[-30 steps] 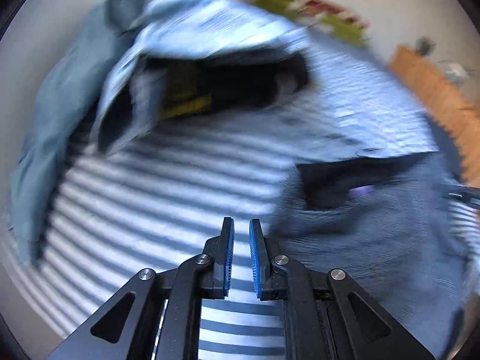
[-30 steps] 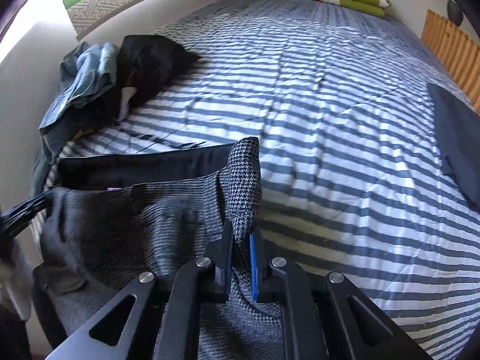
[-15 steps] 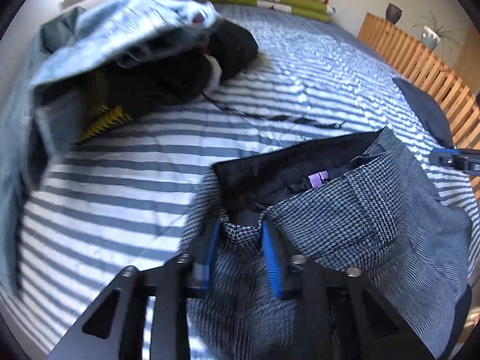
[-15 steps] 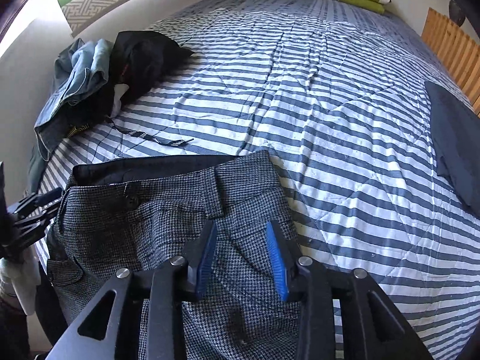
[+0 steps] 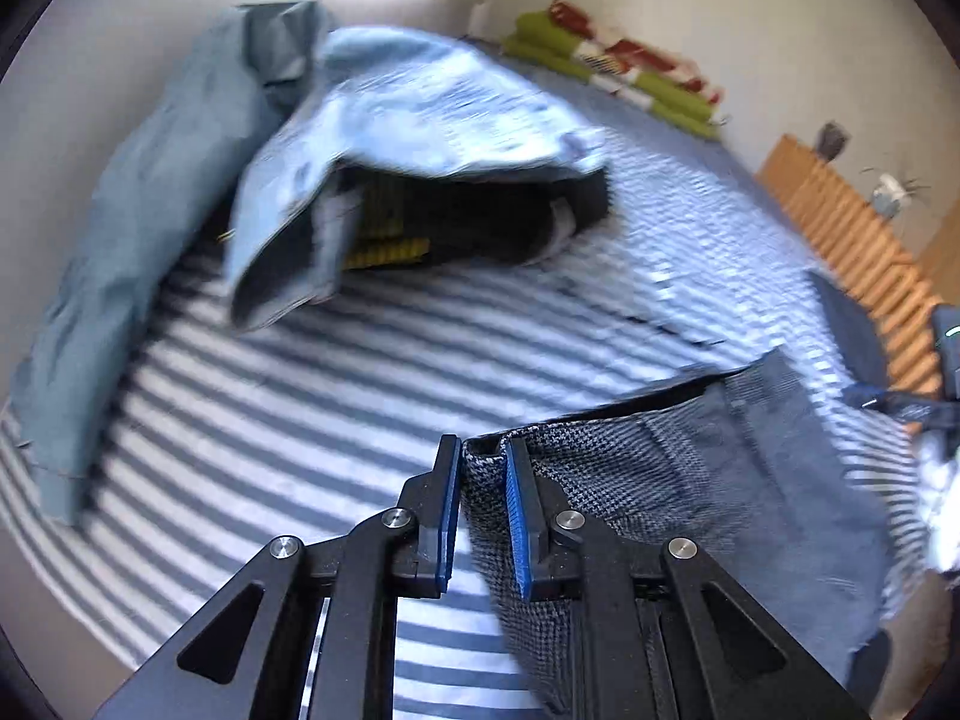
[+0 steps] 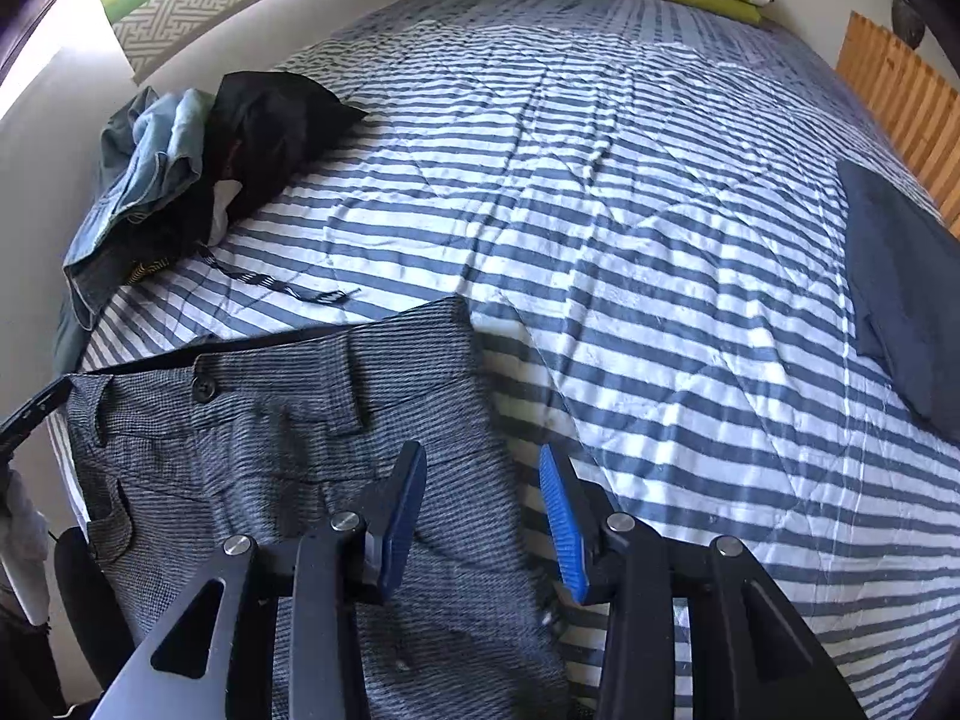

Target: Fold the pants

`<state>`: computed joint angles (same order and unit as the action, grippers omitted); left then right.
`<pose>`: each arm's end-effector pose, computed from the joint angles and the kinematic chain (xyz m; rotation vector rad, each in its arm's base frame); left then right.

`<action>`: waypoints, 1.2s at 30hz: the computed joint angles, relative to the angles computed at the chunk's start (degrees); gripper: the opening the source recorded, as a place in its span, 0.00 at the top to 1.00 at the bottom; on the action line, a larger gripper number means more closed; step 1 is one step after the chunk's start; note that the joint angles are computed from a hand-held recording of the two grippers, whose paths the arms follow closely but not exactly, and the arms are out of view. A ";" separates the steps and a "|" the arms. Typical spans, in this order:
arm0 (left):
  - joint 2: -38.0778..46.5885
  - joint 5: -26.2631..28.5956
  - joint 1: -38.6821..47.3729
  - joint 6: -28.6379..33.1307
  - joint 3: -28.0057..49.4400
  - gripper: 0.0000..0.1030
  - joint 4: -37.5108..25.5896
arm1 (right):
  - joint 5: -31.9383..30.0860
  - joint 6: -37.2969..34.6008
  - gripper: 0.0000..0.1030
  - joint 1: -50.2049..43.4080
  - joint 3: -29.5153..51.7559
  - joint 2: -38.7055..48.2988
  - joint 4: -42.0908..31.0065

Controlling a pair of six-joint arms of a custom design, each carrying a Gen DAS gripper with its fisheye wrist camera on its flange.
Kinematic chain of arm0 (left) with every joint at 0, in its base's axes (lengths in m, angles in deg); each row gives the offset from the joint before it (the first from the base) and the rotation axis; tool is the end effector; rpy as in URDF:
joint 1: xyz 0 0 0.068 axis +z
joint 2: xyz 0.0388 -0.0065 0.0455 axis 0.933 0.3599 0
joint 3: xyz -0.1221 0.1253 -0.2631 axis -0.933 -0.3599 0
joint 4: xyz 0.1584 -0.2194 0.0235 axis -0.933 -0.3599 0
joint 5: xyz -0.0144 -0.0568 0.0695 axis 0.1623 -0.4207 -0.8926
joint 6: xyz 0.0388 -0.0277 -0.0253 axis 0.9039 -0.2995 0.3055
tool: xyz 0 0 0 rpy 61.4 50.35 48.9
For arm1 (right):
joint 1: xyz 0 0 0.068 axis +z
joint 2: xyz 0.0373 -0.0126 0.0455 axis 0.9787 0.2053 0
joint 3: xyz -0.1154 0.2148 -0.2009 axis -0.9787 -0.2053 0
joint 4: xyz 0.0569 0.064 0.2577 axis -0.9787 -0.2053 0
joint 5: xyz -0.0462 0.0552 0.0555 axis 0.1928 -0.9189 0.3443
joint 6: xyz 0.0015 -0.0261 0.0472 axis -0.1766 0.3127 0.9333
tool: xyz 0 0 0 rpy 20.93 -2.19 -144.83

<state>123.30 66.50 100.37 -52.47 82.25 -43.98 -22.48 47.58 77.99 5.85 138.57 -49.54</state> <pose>0.1408 0.0724 0.1467 -0.4798 2.4671 -0.1860 0.3196 0.0091 0.1786 -0.5337 2.7188 0.3139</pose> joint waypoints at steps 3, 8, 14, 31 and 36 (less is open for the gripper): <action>6.00 1.63 3.11 1.97 -0.71 0.86 3.53 | -0.60 1.04 0.55 1.21 2.52 3.11 0.11; 5.74 2.41 2.69 1.04 -1.23 0.55 3.25 | 2.61 2.74 0.54 4.83 6.18 11.04 2.77; 5.33 0.66 -0.43 -0.44 -1.79 0.25 3.75 | -3.33 6.47 0.54 4.74 11.84 20.02 1.36; -19.29 1.74 -15.23 -12.82 11.17 0.90 -16.90 | -6.10 6.66 0.91 -0.97 -1.88 -21.44 -1.32; -23.66 19.20 -12.35 -22.81 19.04 0.90 -23.63 | -16.01 2.21 0.91 -17.37 4.60 -38.46 -14.36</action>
